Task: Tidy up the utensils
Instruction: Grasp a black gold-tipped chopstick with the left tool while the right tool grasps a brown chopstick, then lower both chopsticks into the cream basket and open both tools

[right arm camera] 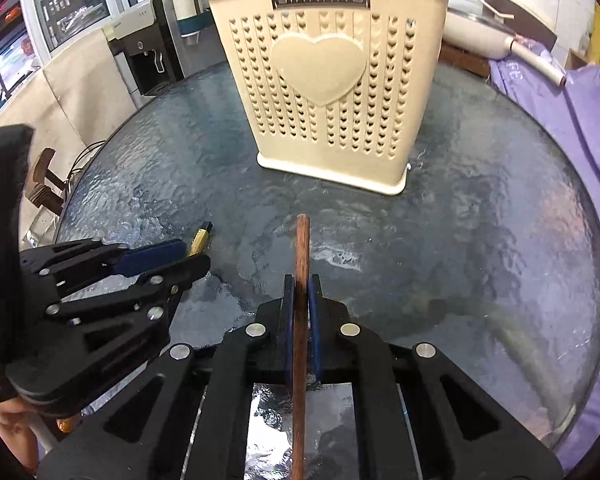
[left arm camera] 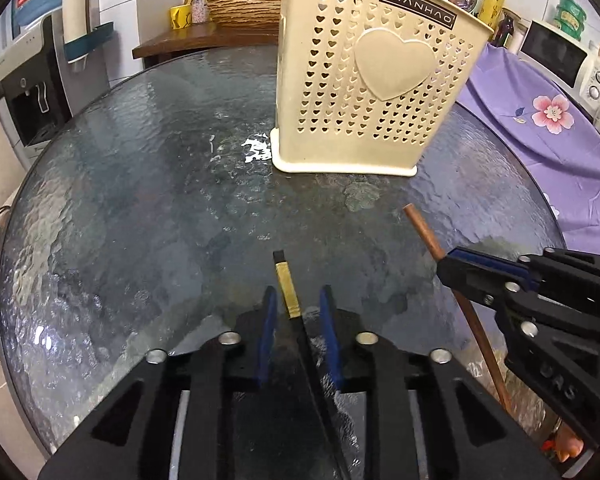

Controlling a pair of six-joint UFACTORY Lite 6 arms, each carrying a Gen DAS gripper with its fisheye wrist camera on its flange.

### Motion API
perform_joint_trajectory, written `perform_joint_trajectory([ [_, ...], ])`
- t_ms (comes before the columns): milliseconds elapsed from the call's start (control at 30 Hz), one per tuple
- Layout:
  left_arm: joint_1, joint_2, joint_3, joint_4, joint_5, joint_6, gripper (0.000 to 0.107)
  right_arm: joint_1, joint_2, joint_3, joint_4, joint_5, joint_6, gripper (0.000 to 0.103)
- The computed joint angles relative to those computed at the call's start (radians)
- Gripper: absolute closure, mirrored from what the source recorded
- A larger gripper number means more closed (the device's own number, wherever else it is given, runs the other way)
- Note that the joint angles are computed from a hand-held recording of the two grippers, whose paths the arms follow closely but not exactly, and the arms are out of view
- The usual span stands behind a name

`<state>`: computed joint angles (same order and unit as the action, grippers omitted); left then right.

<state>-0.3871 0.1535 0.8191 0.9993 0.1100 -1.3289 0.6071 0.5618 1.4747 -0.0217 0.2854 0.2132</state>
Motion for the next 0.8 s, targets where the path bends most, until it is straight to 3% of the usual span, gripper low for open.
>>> perform_joint_trajectory([
  [100,-0.020,0.022,0.015,0.149,0.028,-0.143,0.098,-0.009,-0.025,-0.026,0.048,-0.013,-0.055,0.095],
  [400,0.001,0.021,0.023,0.154,0.004,-0.152,0.100,-0.026,-0.092,-0.116,0.288,-0.087,-0.293,0.095],
  [533,0.013,-0.041,0.002,0.295,-0.013,-0.287,0.100,-0.043,-0.136,-0.160,0.512,-0.114,-0.523,0.095],
  [667,-0.017,-0.132,-0.028,0.415,0.033,-0.395,0.100,-0.050,-0.182,-0.194,0.624,-0.130,-0.635,0.095],
  [800,-0.047,-0.218,-0.051,0.366,0.065,-0.344,0.100,-0.064,-0.244,-0.228,0.790,-0.136,-0.802,0.095],
])
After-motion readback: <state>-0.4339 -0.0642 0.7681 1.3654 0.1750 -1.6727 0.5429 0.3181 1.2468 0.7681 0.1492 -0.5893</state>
